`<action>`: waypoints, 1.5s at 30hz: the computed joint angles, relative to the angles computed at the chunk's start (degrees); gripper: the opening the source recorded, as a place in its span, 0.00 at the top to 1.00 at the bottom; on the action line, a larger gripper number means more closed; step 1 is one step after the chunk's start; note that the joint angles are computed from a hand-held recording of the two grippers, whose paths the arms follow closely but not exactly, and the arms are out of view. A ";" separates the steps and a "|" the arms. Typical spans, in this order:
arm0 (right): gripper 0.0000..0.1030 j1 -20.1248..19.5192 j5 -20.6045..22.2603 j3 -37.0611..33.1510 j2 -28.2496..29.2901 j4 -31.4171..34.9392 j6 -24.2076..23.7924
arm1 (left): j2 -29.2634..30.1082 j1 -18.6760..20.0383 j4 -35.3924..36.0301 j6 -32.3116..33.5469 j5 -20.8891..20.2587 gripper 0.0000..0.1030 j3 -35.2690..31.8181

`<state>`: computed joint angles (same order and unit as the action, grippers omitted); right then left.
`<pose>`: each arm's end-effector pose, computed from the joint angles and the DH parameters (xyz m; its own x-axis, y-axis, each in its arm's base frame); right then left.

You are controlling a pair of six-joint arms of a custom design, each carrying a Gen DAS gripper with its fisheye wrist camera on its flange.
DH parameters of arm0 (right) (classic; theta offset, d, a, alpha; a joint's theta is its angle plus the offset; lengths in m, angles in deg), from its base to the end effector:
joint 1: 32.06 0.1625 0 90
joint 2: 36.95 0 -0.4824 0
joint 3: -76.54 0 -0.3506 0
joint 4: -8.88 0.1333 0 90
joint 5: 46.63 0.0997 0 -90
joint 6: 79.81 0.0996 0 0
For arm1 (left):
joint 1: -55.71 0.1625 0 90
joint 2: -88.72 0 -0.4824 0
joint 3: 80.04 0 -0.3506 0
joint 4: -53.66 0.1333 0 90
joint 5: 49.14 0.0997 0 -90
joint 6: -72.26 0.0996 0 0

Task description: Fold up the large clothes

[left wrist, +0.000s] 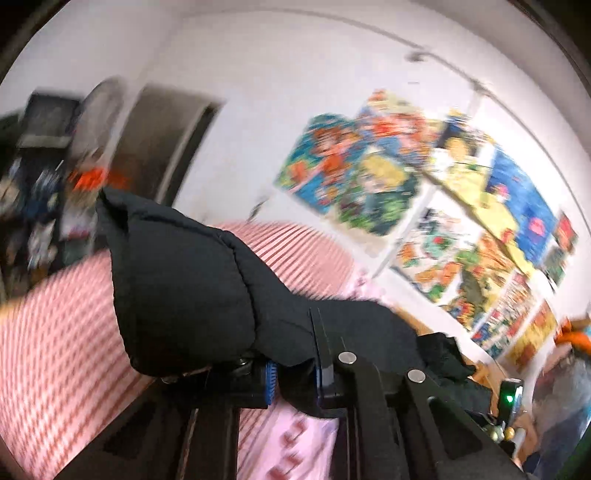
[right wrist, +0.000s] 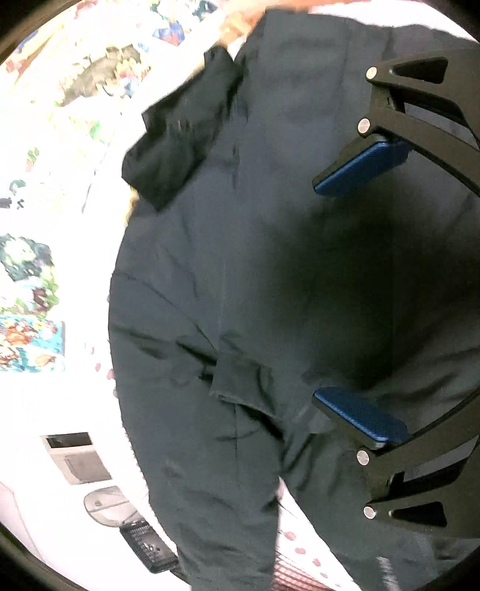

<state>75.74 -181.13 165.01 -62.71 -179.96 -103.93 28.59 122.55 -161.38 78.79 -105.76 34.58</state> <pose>0.2798 -0.6639 0.0620 -0.6342 -0.1541 0.7576 -0.5545 0.7736 -0.3068 -0.0455 -0.5847 0.3617 -0.9506 -0.1128 -0.2892 0.2406 0.3211 -0.9160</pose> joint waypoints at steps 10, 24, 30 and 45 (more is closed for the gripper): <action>0.02 -0.73 -4.32 11.46 -9.84 -14.15 -4.15 | 1.85 -9.16 11.72 13.60 -10.48 0.86 -8.00; 0.02 -5.39 -0.79 24.84 -19.44 -22.01 11.02 | 13.29 -15.92 30.79 16.81 -15.21 0.90 -14.76; 0.02 -9.28 6.15 30.21 -22.84 -28.37 13.69 | 17.46 -15.02 41.06 13.62 -19.10 0.90 -17.91; 0.01 -22.19 33.18 38.71 -24.42 -37.75 30.80 | 21.16 -9.09 75.01 5.13 -25.28 0.69 -27.08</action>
